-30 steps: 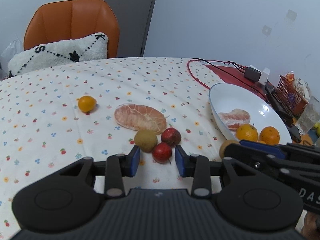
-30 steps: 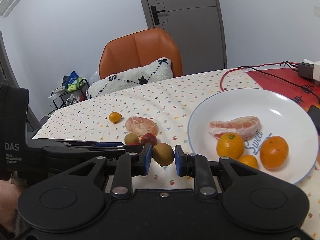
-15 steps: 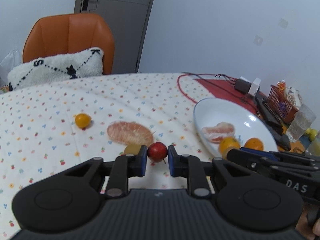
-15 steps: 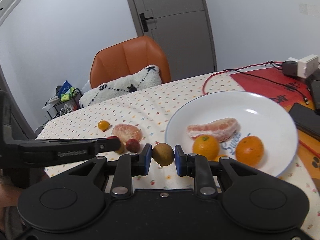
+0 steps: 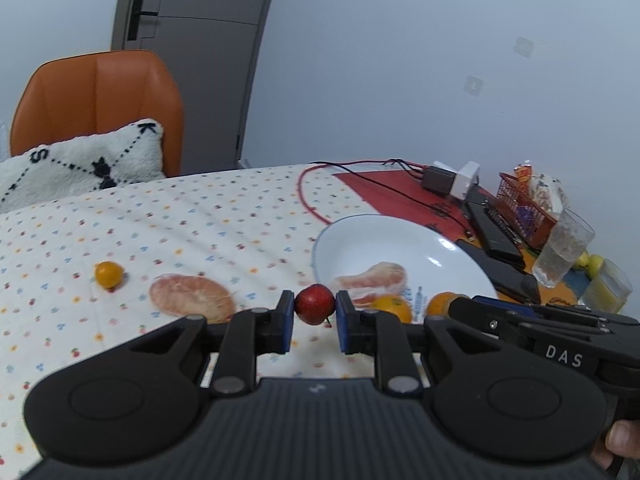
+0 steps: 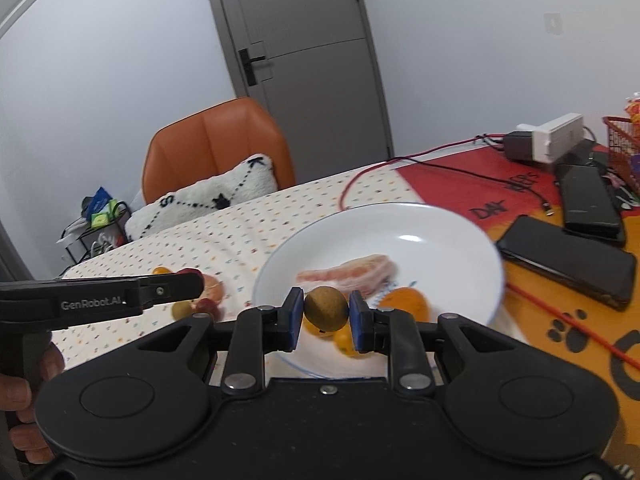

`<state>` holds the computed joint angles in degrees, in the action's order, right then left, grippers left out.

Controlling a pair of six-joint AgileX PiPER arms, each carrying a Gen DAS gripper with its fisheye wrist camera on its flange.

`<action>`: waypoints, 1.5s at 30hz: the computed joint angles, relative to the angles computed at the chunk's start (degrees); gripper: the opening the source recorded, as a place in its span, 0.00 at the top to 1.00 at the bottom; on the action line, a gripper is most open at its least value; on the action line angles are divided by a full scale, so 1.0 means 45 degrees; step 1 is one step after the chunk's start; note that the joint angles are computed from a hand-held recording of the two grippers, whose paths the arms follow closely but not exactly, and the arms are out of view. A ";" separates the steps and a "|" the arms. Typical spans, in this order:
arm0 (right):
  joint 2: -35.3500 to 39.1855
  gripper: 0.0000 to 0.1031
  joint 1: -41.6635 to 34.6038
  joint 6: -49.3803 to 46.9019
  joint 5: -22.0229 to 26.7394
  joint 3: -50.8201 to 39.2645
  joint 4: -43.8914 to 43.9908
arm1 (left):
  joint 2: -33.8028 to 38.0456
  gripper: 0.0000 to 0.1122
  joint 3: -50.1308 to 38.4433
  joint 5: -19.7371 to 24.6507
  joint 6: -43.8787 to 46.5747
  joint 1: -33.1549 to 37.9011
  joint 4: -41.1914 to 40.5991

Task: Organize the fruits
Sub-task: 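Carry the plum and kiwi onto the white plate and open both grippers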

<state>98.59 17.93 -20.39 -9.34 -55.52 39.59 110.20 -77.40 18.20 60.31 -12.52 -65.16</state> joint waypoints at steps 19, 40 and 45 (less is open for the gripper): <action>-0.0382 0.78 -0.1286 0.0266 -0.0310 0.0824 -0.0463 | 0.0508 0.82 -0.1119 -0.0105 -0.1851 -0.1468 0.1783; -0.0571 0.71 -0.1854 0.3608 -0.0635 0.1388 -0.3908 | 0.2106 0.82 -0.3561 0.0489 -0.5163 -0.2420 0.5142; -0.0600 0.71 -0.1852 0.4592 -0.0623 0.1526 -0.4776 | 0.1957 0.78 -0.3490 0.0227 -0.6184 -0.2560 0.6323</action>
